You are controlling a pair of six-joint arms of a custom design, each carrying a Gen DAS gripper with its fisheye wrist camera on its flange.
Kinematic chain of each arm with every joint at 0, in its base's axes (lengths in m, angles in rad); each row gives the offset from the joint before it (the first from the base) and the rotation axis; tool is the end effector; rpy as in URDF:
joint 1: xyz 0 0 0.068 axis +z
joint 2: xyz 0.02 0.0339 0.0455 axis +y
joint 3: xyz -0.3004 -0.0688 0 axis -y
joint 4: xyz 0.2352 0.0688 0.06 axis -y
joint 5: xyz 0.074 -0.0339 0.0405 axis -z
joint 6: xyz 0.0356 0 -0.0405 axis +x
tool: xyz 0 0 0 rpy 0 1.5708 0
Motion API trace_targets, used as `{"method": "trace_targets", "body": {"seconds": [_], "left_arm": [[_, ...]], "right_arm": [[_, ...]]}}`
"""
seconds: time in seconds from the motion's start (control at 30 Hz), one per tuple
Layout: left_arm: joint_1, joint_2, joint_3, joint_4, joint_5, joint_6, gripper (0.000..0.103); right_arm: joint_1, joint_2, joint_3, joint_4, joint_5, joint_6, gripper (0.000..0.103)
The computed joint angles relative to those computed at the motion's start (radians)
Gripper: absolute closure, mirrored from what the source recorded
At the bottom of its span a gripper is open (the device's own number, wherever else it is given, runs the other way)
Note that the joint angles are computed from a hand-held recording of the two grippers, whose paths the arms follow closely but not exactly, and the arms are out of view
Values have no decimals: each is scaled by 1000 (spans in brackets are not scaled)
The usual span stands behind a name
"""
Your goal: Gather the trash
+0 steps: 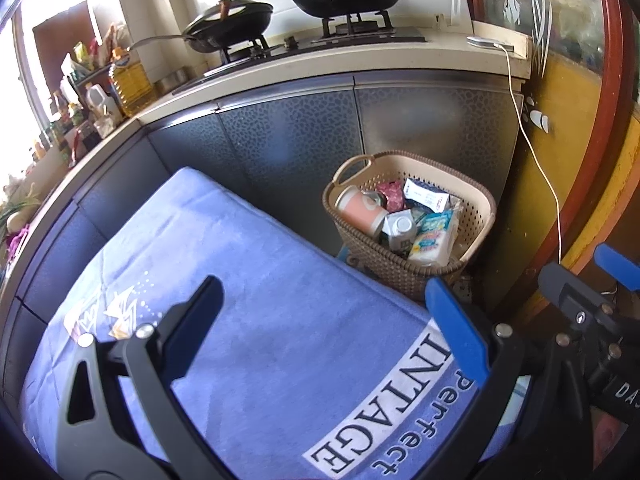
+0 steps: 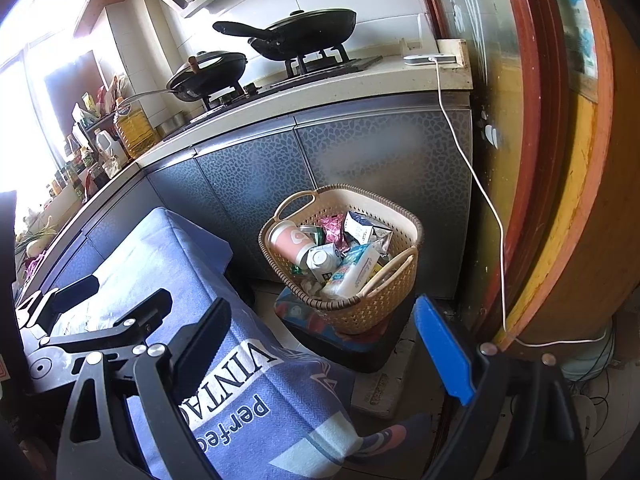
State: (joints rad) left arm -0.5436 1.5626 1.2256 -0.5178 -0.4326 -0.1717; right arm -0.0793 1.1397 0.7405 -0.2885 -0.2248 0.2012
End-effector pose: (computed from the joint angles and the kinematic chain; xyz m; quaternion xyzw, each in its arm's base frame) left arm 0.2894 -0.1575 0.3125 0.0952 0.9129 0.0685 0.3909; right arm 0.2184 -0.0094 0.2813 0.0781 0.8963 0.1271 0.4177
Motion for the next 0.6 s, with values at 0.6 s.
{"method": "trace_targets", "body": {"seconds": [0.6], "left_arm": [[0, -21, -14, -33, -12, -15, 6]], "right_arm": [[28, -22, -2, -12, 19, 11, 11]]}}
